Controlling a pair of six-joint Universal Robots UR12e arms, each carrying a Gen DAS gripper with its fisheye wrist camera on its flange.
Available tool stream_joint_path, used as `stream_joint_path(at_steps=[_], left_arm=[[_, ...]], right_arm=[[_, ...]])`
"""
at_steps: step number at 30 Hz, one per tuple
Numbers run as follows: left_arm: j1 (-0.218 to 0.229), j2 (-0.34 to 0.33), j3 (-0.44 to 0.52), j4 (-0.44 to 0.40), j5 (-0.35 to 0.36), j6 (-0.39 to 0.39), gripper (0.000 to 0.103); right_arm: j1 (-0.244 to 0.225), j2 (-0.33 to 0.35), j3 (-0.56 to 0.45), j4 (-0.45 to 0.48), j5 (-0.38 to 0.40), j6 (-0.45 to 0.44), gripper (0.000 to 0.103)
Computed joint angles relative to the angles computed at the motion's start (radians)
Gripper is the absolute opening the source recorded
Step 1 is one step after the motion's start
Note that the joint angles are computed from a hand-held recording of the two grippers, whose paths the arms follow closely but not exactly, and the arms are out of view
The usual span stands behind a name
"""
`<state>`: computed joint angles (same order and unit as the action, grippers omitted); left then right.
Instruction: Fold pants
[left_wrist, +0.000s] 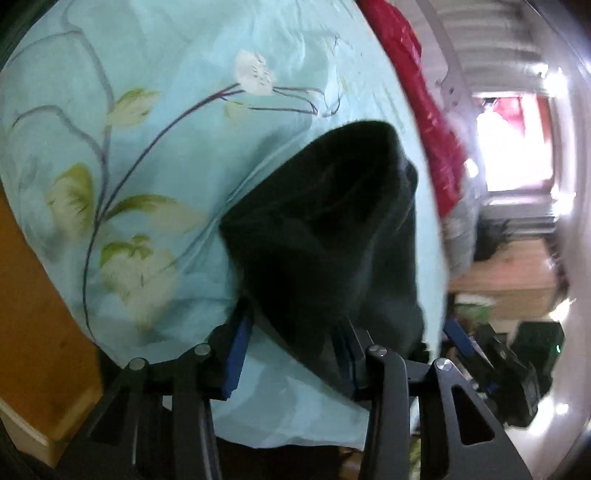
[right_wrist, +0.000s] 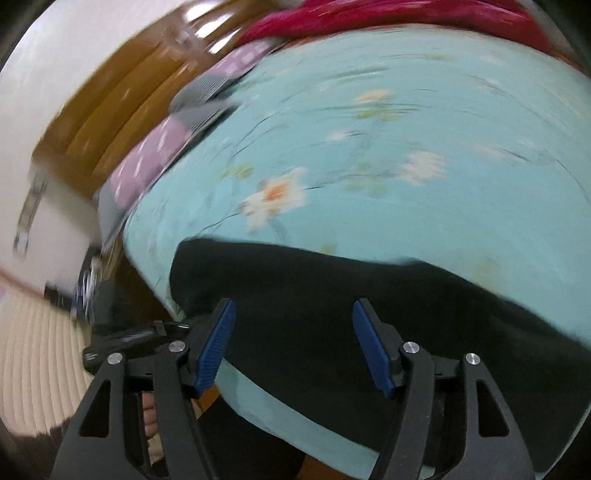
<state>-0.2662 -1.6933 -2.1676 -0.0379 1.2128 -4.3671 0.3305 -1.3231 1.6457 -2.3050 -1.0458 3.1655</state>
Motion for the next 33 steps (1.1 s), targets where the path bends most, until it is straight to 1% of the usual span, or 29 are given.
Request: stream_joint_path(at_steps=[1,2,4,7,10,12,13,15,16,17,18,19,20,21,23,25,27,30,32,33], left_arm=[[0.006,0.006,-0.005,0.001,-0.014,0.014,0.045],[0.008,0.011,-0.007,0.001,-0.022,0.024,0.049],[0.014,0.022,-0.016,0.011,-0.03,0.034,0.058],[0.023,0.027,-0.026,0.032,-0.032,0.035,0.062],[0.046,0.012,-0.03,0.051,-0.068,0.027,0.063],[0.035,-0.002,-0.014,0.056,-0.068,0.015,0.063],[0.036,-0.007,-0.01,0.061,-0.067,0.024,0.063],[0.032,-0.019,-0.007,0.082,-0.057,0.027,0.061],[0.032,-0.026,-0.011,0.109,-0.056,0.021,0.056],[0.034,-0.028,-0.017,0.128,-0.052,0.014,0.042],[0.036,-0.031,-0.023,0.141,-0.053,0.009,0.036],[0.033,-0.042,-0.025,0.165,-0.06,-0.005,0.03],[0.037,-0.051,-0.034,0.203,-0.072,-0.024,0.026],[0.04,-0.055,-0.038,0.223,-0.082,-0.031,0.024],[0.034,-0.049,-0.031,0.207,-0.073,-0.002,0.018],[0.029,-0.035,-0.019,0.19,-0.064,0.047,0.013],[0.02,-0.015,0.0,0.15,-0.044,0.101,0.013],[-0.007,0.022,0.041,0.073,0.014,0.222,0.012],[-0.045,0.042,0.093,-0.003,0.077,0.357,0.013],[-0.058,0.04,0.117,-0.022,0.093,0.393,0.013]], right_arm=[[0.014,0.02,-0.032,0.029,-0.002,-0.037,0.068],[0.032,0.047,-0.077,0.078,-0.005,-0.093,0.069],[0.058,0.089,-0.14,0.137,-0.025,-0.16,0.07],[0.103,0.158,-0.241,0.211,-0.092,-0.241,0.07],[0.139,0.225,-0.344,0.324,-0.133,-0.34,0.07],[0.169,0.27,-0.41,0.398,-0.187,-0.424,0.071],[0.183,0.289,-0.437,0.428,-0.211,-0.467,0.071],[0.202,0.315,-0.471,0.46,-0.231,-0.548,0.07],[0.211,0.323,-0.479,0.461,-0.243,-0.582,0.07],[0.218,0.331,-0.488,0.469,-0.252,-0.61,0.068],[0.224,0.337,-0.494,0.475,-0.257,-0.631,0.053],[0.227,0.341,-0.501,0.494,-0.246,-0.65,0.046],[0.23,0.341,-0.5,0.494,-0.244,-0.66,0.045],[0.23,0.334,-0.49,0.478,-0.244,-0.667,0.04],[0.221,0.32,-0.474,0.466,-0.221,-0.661,0.033],[0.201,0.298,-0.451,0.456,-0.166,-0.628,0.032],[0.184,0.266,-0.414,0.417,-0.112,-0.602,0.031],[0.149,0.209,-0.349,0.355,-0.021,-0.556,0.031],[0.116,0.167,-0.3,0.307,0.047,-0.519,0.031],[0.097,0.143,-0.273,0.279,0.08,-0.497,0.031]])
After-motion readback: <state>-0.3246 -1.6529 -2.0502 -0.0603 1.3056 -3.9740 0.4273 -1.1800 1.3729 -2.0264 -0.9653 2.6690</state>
